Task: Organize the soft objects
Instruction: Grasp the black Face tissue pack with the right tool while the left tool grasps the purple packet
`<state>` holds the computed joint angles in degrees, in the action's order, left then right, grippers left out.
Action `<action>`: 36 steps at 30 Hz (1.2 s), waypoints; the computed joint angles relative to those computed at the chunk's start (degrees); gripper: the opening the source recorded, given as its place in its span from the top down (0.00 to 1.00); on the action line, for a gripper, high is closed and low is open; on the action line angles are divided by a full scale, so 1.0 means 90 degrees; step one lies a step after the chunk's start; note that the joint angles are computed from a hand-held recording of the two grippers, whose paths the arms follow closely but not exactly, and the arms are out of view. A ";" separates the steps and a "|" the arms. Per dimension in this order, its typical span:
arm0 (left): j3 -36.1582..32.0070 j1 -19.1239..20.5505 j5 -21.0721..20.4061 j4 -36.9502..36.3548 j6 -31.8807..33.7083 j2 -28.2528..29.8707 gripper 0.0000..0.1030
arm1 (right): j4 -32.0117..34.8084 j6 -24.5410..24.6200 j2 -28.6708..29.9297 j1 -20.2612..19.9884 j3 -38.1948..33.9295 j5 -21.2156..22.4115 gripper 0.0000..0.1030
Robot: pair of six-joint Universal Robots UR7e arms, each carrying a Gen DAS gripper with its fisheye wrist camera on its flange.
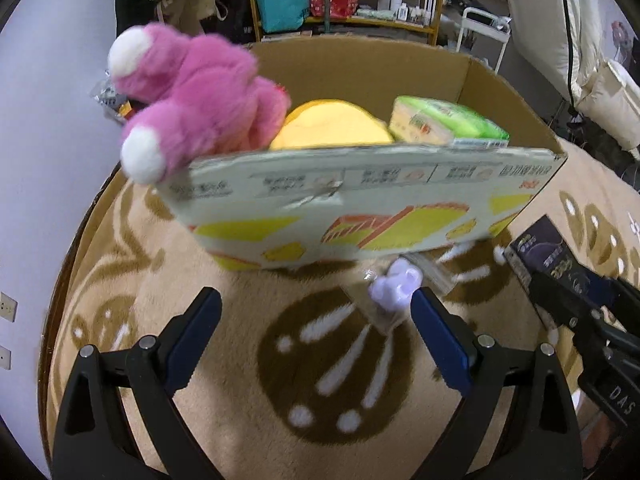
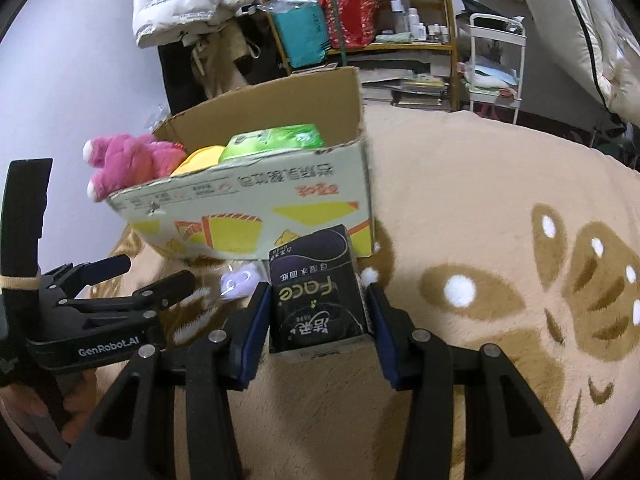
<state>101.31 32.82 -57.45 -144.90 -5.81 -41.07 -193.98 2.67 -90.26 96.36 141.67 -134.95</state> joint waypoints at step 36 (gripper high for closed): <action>-0.0389 0.0032 -0.0285 -0.0483 -0.0341 0.1068 0.08 | 0.0193 0.0508 -0.0552 -0.0481 0.0314 0.0463 0.51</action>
